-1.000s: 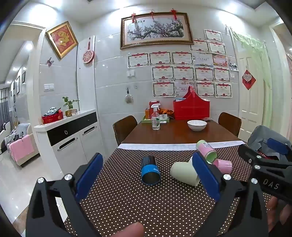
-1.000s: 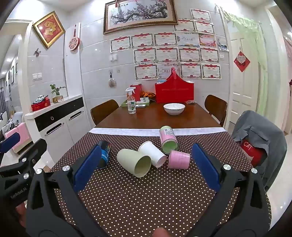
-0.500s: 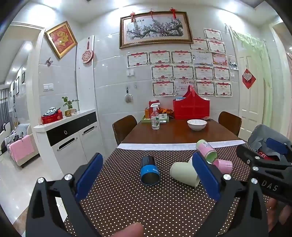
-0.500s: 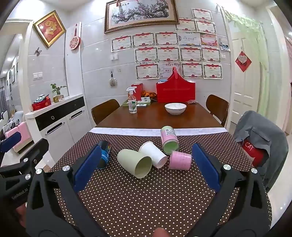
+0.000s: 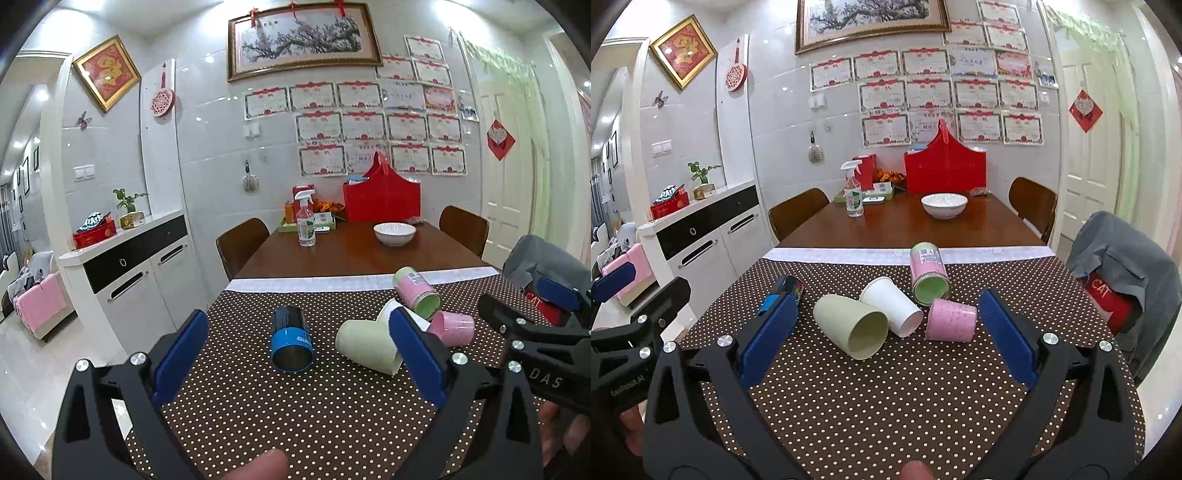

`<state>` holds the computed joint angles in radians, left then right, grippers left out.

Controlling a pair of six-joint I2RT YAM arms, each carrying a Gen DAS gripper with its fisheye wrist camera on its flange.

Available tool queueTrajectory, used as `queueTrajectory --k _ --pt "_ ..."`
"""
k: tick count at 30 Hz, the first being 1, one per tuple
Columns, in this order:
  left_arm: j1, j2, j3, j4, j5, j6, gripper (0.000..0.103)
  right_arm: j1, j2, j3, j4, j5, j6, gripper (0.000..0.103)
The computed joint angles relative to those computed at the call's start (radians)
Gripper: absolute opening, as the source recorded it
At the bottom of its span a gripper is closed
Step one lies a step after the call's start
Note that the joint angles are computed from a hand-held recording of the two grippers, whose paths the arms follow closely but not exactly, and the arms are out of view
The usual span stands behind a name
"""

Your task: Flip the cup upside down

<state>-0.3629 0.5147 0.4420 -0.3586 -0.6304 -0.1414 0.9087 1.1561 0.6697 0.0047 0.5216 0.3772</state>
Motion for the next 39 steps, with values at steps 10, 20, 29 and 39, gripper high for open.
queueTrajectory --k 10,20,29,39 --pt "0.103 0.491 0.204 0.141 0.167 -0.017 0.097 -0.280 0.117 0.058 -0.002 -0.275 -0.055 0.097" --pt "0.160 1.090 0.677 0.064 0.351 -0.061 0.097 -0.499 0.316 0.211 -0.079 -0.431 -0.124 0.097" --pt "0.166 1.607 1.287 -0.238 0.465 -0.121 0.097 -0.575 0.506 0.371 -0.130 -0.488 -0.156 0.097" --pt "0.157 1.983 1.838 -0.561 0.514 -0.159 0.097 -0.590 0.681 0.547 -0.189 -0.505 -0.168 0.097"
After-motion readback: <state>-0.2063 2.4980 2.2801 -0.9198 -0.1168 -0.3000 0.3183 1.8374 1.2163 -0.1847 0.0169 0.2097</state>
